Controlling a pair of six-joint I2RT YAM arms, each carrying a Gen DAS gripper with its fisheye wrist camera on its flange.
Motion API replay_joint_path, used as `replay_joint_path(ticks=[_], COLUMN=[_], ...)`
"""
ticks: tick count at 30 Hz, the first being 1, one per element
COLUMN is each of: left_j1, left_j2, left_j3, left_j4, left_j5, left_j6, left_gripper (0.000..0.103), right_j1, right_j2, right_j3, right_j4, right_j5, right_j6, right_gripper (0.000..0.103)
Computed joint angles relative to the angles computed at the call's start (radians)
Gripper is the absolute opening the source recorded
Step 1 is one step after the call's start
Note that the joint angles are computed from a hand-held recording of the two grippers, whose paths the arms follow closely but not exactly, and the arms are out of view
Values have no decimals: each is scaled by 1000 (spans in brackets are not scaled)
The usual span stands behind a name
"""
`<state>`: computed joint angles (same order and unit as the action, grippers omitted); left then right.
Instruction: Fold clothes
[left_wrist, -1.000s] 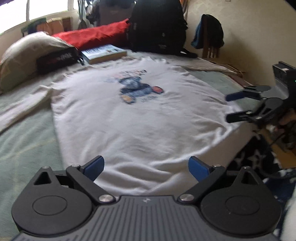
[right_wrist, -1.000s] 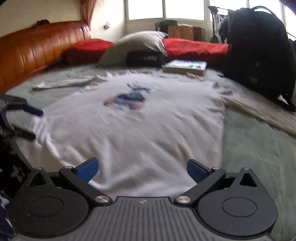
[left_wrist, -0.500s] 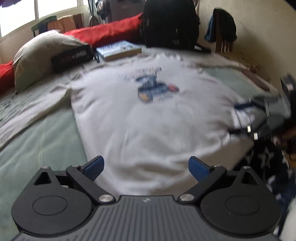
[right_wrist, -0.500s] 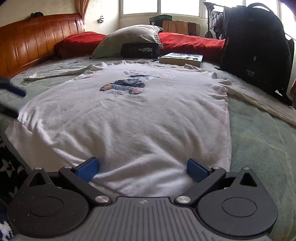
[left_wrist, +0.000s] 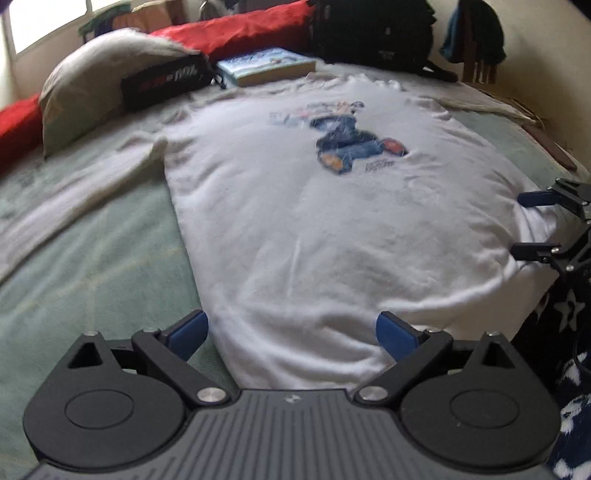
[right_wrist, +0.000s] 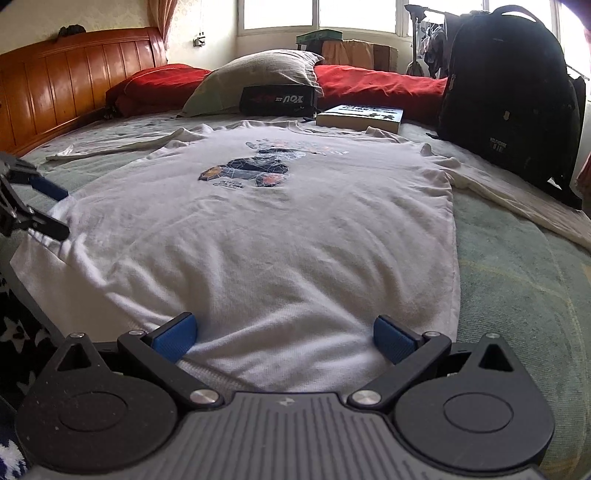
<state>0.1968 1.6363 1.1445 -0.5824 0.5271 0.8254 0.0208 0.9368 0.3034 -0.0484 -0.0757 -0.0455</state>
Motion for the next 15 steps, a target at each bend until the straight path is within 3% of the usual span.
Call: replay_joint_path(ticks=[8, 11, 15], left_j1=[-100, -112, -74], left_j2=[165, 216, 172], left_j3=[180, 176, 114], left_j4=[7, 49, 79], left_j5=[45, -17, -24], left_j6=[-138, -202, -194], left_gripper=[98, 98, 98], right_j1=[15, 17, 4], right_j2=[2, -2, -15], right_j3=[9, 12, 16], right_j4=[-18, -27, -51], right_j5=[19, 21, 6], right_j6=[4, 4, -9], right_gripper=[103, 103, 103])
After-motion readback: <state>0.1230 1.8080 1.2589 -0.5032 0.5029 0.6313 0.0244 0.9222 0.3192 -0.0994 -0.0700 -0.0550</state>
